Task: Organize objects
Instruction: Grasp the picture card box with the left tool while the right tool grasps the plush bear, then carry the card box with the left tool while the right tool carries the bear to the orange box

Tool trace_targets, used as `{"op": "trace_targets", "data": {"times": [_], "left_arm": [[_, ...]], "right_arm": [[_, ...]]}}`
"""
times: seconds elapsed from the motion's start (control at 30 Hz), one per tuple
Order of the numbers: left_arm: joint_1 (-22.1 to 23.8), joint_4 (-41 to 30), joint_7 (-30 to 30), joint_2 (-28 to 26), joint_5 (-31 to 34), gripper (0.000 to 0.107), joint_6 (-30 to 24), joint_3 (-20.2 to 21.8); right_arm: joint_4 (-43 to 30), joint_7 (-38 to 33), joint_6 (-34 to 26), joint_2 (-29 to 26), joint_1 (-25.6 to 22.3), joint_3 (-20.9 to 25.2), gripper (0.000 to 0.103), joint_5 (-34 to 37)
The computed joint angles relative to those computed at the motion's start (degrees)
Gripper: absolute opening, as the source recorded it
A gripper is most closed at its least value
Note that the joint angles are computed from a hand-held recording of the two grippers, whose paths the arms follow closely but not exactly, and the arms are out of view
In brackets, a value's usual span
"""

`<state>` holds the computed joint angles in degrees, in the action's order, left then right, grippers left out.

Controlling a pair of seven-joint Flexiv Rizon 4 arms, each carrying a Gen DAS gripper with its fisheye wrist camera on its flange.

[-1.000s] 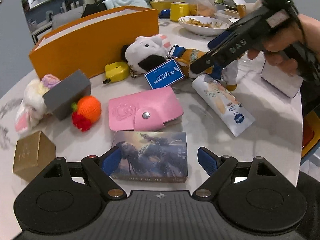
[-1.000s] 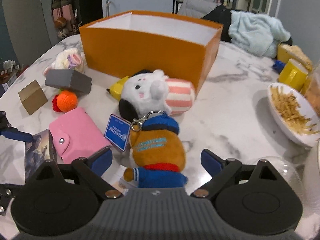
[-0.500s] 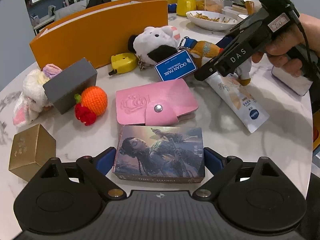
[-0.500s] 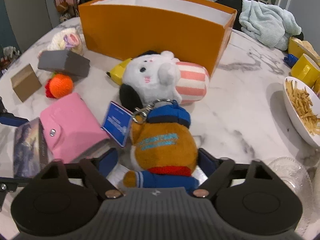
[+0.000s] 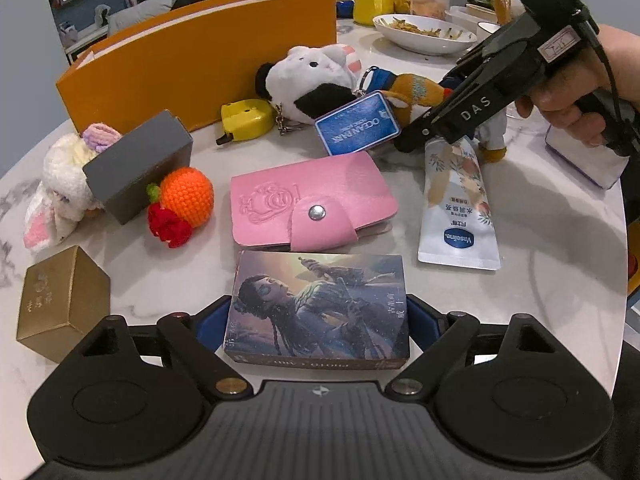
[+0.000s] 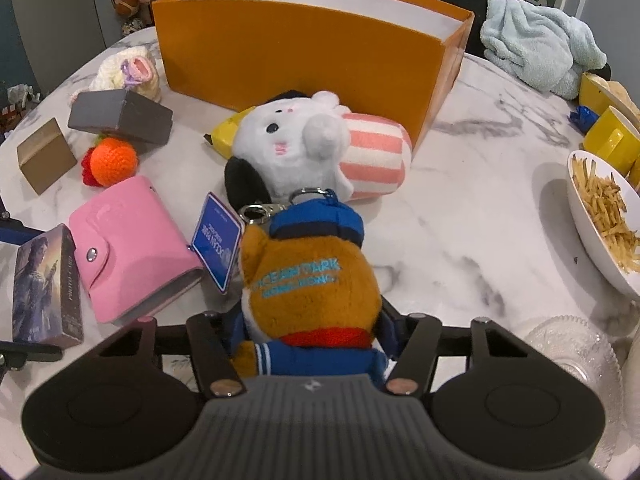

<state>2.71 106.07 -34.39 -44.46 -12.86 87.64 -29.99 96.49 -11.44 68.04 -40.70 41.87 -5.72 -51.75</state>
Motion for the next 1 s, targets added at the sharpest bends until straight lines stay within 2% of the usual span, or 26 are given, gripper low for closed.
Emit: {"op": "trace_targets", "data": {"times": [0.27,0.43,0.6,0.73,0.83,1.0], "left_arm": [[5.79,3.33,1.66,0.37,1.51,0.103,2.72,-6.19],[9.11,4.33,2.07,2.93,2.21,0.103,1.55,-9.33],[12.73,4.41,3.91,5.28,0.98,0.103,0.24,-13.57],[14.73,2.58,5.77,5.11,-0.38,0.103,-0.10,-17.13],[14.19,-0.70,7.68,4.56,-1.00,0.103,-1.34,-17.68],[8.84,-10.18,11.65,2.72,-3.32,0.103,-4.36,-14.45]], "right_arm": [[3.25,6.63,3.50,2.62,0.74,-2.29,0.061,-4.74],[4.09,9.03,4.06,4.19,0.35,-1.99,0.061,-8.25],[3.75,8.14,3.51,5.44,-0.66,-0.07,0.061,-10.13],[2.78,6.54,3.41,6.21,-1.33,1.11,0.061,-10.78],[1.62,4.07,3.05,6.89,-1.89,2.05,0.061,-10.23],[-1.69,-1.38,1.89,7.98,-2.84,2.82,0.061,-8.63]]}}
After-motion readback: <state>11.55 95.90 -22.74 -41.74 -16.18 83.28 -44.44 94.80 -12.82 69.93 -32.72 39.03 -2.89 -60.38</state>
